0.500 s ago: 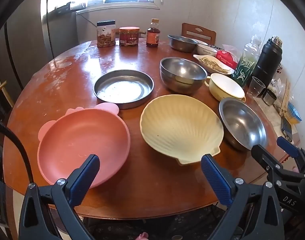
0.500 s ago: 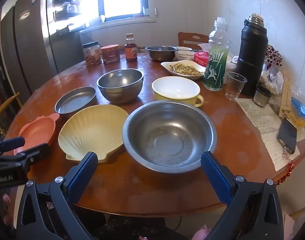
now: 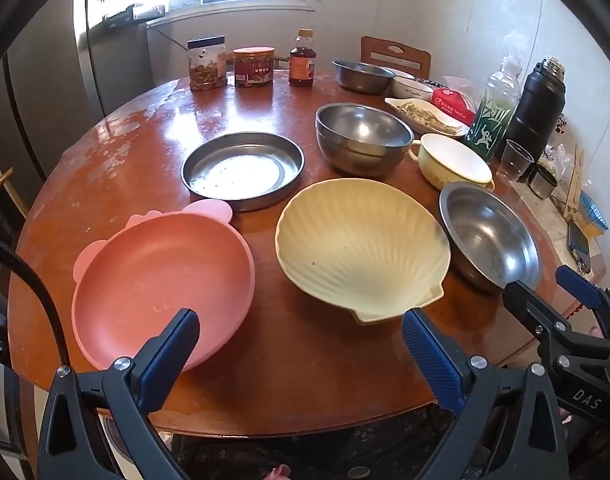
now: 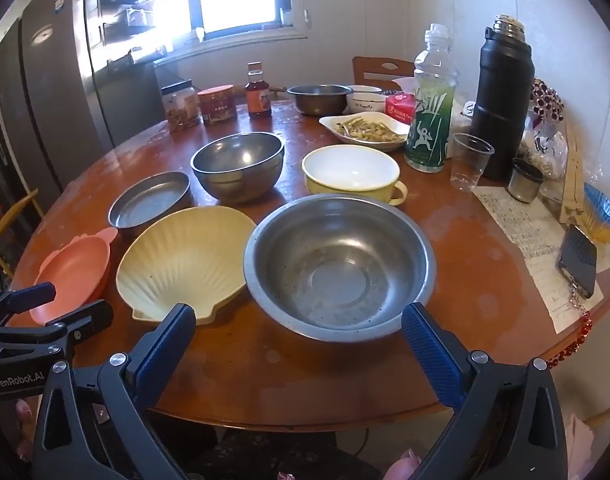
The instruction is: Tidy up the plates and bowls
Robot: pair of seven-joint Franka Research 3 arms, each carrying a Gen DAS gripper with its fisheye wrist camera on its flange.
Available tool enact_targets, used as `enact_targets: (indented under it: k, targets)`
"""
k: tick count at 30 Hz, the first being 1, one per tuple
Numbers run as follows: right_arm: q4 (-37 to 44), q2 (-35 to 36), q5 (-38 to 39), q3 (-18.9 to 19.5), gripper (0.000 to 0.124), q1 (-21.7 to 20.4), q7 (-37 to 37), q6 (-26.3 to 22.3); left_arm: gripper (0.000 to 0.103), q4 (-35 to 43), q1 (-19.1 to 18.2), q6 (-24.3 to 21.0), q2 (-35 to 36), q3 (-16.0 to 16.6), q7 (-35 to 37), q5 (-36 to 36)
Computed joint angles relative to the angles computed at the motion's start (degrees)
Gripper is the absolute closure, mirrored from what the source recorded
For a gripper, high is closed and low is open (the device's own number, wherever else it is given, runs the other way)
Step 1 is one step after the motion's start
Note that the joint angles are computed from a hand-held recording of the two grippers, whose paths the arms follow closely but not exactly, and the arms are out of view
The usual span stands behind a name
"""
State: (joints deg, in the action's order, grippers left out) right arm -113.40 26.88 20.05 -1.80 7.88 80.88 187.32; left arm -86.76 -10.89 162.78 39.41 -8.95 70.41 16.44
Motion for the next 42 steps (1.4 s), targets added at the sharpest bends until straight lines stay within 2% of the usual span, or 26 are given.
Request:
enact_targets:
  k: [25, 42]
  targets:
    - [0.64, 0.29, -0.06, -1.31, 0.021, 1.25, 0.05, -0.64, 0.001, 1.11, -0.28, -0.81, 0.53, -0.07, 0.52, -0.10]
    - [0.80, 0.24, -0.11, -0.82, 0.021, 0.86, -0.01, -0.84, 0.001, 0.68, 0.17, -0.62, 0.15, -0.98, 1.50, -0.84]
